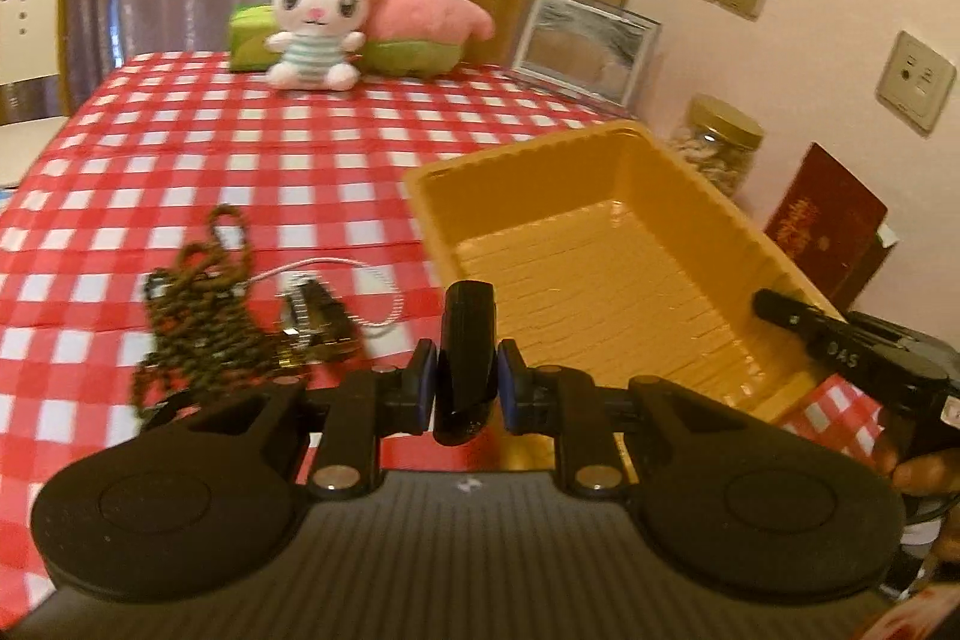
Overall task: Organize jewelry
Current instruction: 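Carry the black clip into the orange tray and open the left tool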
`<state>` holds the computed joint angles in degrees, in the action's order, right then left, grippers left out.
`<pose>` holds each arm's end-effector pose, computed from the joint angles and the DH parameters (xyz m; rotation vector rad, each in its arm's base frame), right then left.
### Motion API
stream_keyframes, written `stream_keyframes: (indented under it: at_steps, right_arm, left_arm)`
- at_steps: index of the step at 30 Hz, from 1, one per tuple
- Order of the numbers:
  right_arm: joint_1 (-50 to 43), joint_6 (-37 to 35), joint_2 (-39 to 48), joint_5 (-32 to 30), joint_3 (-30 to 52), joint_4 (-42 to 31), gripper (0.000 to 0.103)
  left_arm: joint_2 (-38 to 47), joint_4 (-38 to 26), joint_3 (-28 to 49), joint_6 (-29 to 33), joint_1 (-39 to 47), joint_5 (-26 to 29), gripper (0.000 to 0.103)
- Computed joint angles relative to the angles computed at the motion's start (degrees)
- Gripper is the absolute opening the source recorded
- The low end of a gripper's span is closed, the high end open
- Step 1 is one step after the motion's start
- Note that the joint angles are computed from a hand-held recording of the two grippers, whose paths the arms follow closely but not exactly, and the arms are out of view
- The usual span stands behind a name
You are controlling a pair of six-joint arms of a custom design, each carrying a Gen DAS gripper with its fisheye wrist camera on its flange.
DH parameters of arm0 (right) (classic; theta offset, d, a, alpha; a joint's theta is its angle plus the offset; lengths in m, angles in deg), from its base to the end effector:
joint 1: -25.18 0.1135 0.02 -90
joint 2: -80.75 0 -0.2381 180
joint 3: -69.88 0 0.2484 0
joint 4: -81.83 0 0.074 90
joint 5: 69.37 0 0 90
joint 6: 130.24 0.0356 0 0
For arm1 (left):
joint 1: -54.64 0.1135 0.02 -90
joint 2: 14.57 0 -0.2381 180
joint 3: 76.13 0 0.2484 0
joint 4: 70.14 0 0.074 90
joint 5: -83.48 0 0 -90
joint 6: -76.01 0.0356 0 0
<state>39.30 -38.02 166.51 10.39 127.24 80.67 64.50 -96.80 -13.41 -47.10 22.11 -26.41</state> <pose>0.3047 0.0832 0.1790 -0.3259 2.0723 0.3592 0.2525 -0.1467 0.2040 -0.1844 2.2676 -0.2002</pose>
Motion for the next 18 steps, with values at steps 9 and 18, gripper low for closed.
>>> stream_keyframes:
  at_steps: [9, 18]
  right_arm:
    - [-0.07, -0.98, -0.13, -0.38, 0.26, -0.48, 0.005]
    - [0.1, -1.52, 0.14, -0.99, 0.61, -0.66, 0.005]
  left_arm:
    - [9.95, 2.69, 5.59, 1.13, -0.14, 3.94, 0.019]
    - [14.84, 1.33, 9.19, -0.54, 1.32, 7.93, 0.02]
